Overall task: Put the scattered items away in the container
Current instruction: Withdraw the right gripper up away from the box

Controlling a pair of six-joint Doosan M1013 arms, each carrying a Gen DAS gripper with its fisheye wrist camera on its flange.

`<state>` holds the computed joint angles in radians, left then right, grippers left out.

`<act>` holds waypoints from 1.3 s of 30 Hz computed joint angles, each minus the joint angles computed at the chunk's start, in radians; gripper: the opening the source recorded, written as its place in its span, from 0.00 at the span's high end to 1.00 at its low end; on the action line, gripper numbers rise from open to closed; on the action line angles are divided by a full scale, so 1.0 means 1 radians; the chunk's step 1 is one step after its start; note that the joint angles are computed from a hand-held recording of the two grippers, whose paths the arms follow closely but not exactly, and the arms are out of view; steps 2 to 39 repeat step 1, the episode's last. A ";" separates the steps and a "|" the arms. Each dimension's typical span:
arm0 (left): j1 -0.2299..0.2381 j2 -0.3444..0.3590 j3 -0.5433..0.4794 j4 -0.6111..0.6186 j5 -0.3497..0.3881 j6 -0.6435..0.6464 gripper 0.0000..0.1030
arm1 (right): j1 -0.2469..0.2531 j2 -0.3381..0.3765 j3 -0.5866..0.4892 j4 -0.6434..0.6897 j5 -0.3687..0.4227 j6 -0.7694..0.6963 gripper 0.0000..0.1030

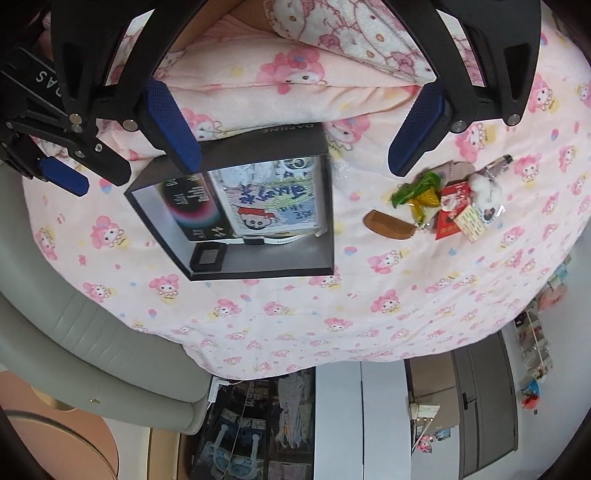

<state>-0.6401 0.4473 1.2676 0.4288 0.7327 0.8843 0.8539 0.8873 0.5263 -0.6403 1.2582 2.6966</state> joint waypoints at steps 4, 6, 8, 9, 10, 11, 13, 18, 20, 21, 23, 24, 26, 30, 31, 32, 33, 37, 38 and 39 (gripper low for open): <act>0.000 0.000 0.001 -0.003 0.000 0.001 0.01 | 0.000 0.000 0.001 0.003 -0.003 -0.003 0.39; 0.000 0.000 0.001 -0.003 0.000 0.001 0.01 | 0.000 0.000 0.001 0.003 -0.003 -0.003 0.39; 0.000 0.000 0.001 -0.003 0.000 0.001 0.01 | 0.000 0.000 0.001 0.003 -0.003 -0.003 0.39; 0.000 0.000 0.001 -0.003 0.000 0.001 0.01 | 0.000 0.000 0.001 0.003 -0.003 -0.003 0.39; 0.000 0.000 0.001 -0.003 0.000 0.001 0.01 | 0.000 0.000 0.001 0.003 -0.003 -0.003 0.39; 0.000 0.000 0.001 -0.003 0.000 0.001 0.01 | 0.000 0.000 0.001 0.003 -0.003 -0.003 0.39; 0.000 0.000 0.001 -0.003 0.000 0.001 0.01 | 0.000 0.000 0.001 0.003 -0.003 -0.003 0.39; 0.000 0.000 0.001 -0.003 0.000 0.001 0.01 | 0.000 0.000 0.001 0.003 -0.003 -0.003 0.39; 0.000 0.000 0.001 -0.003 0.000 0.001 0.01 | 0.000 0.000 0.001 0.003 -0.003 -0.003 0.39; 0.000 0.000 0.001 -0.003 0.000 0.001 0.01 | 0.000 0.000 0.001 0.003 -0.003 -0.003 0.39; 0.000 0.000 0.001 -0.003 0.000 0.001 0.01 | 0.000 0.000 0.001 0.003 -0.003 -0.003 0.39; 0.000 0.000 0.001 -0.003 0.000 0.001 0.01 | 0.000 0.000 0.001 0.003 -0.003 -0.003 0.39; 0.000 0.000 0.001 -0.003 0.000 0.001 0.01 | 0.000 0.000 0.001 0.003 -0.003 -0.003 0.39; 0.000 0.000 0.001 -0.003 0.000 0.001 0.01 | 0.000 0.000 0.001 0.003 -0.003 -0.003 0.39; 0.000 0.000 0.001 -0.003 0.000 0.001 0.01 | 0.000 0.000 0.001 0.003 -0.003 -0.003 0.39; 0.000 0.000 0.001 -0.003 0.000 0.001 0.01 | 0.000 0.000 0.001 0.003 -0.003 -0.003 0.39; 0.000 0.000 0.001 -0.003 0.000 0.001 0.01 | 0.000 0.000 0.001 0.003 -0.003 -0.003 0.39; 0.000 0.000 0.001 -0.003 0.000 0.001 0.01 | 0.000 0.000 0.001 0.003 -0.003 -0.003 0.39; 0.000 0.000 0.001 -0.003 0.000 0.001 0.01 | 0.000 0.000 0.001 0.003 -0.003 -0.003 0.39; 0.000 0.000 0.001 -0.003 0.000 0.001 0.01 | 0.000 0.000 0.001 0.003 -0.003 -0.003 0.39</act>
